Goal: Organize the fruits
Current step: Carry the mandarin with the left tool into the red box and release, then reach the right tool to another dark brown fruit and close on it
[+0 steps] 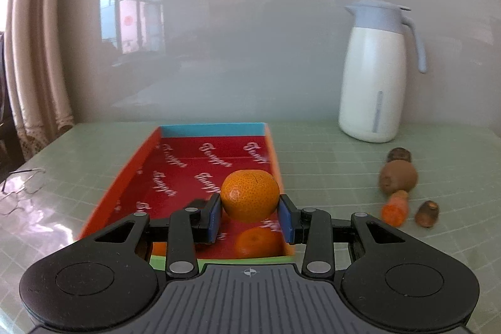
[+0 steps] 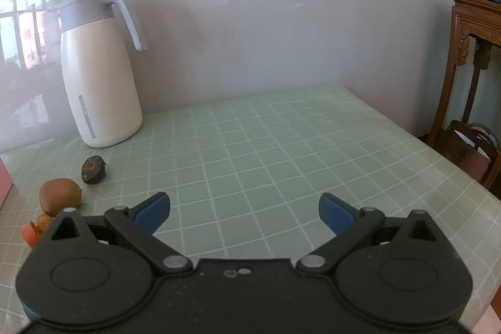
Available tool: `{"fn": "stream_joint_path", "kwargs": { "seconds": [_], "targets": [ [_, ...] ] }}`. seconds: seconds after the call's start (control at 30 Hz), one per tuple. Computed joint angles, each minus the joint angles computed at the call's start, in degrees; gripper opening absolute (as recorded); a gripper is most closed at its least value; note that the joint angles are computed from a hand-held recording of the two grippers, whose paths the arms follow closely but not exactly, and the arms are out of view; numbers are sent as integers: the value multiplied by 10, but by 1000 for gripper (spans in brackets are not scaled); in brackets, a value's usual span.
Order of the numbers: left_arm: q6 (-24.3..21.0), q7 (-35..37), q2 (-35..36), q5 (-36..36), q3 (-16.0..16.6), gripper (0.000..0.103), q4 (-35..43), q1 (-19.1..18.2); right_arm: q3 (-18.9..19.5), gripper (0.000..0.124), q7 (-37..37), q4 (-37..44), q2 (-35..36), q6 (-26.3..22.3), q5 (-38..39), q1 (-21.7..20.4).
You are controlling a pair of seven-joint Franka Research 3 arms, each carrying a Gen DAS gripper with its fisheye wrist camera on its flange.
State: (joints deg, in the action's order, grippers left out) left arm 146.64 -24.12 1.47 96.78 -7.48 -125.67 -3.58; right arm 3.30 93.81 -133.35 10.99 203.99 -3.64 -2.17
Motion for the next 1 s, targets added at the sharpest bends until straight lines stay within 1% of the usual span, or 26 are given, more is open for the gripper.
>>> {"fn": "stream_joint_path", "kwargs": {
  "seconds": [0.13,0.2,0.33,0.4,0.47,0.53,0.57,0.6,0.73,0.77,0.8,0.87,0.9,0.93,1.0],
  "targets": [
    [-2,14,-6,-14,4,38,-10,6,1,102,-2,2,2,-1,1,3],
    [-10,19,-8,-21,4,38,-14,7,2,102,-3,3,2,-2,2,4],
    [1,41,-7,-47,7,39,-18,14,5,102,2,4,2,-1,-3,2],
    [-5,52,-7,-61,7,39,-18,15,6,102,6,3,2,-2,-7,0],
    [-15,50,-9,-58,5,43,-21,13,8,102,10,3,2,-1,-11,-1],
    [-26,39,-14,-49,3,63,-26,12,9,102,15,3,1,-2,-17,-4],
    [-31,35,-16,-44,2,66,-28,11,9,102,15,3,1,-2,-17,-2],
    [-33,33,-17,-42,1,68,-29,11,8,102,15,2,1,-2,-17,-2],
    [-34,25,-22,-37,1,69,-33,12,7,102,16,2,1,-1,-18,-1],
    [-38,22,-23,-36,0,69,-33,12,10,102,21,2,1,-1,-27,-7],
    [-39,21,-24,-35,0,71,-34,12,9,102,22,2,1,-1,-28,-7],
    [-41,19,-25,-31,-2,76,-34,11,9,102,22,2,2,-1,-30,-7],
    [-44,19,-24,-28,-2,83,-34,11,10,102,24,3,2,-2,-33,-8],
    [-51,17,-25,-23,-4,87,-34,9,10,102,24,3,2,-2,-35,-9],
    [-56,15,-25,-18,-5,88,-35,8,11,102,28,3,2,-2,-40,-12]
  ]
}}
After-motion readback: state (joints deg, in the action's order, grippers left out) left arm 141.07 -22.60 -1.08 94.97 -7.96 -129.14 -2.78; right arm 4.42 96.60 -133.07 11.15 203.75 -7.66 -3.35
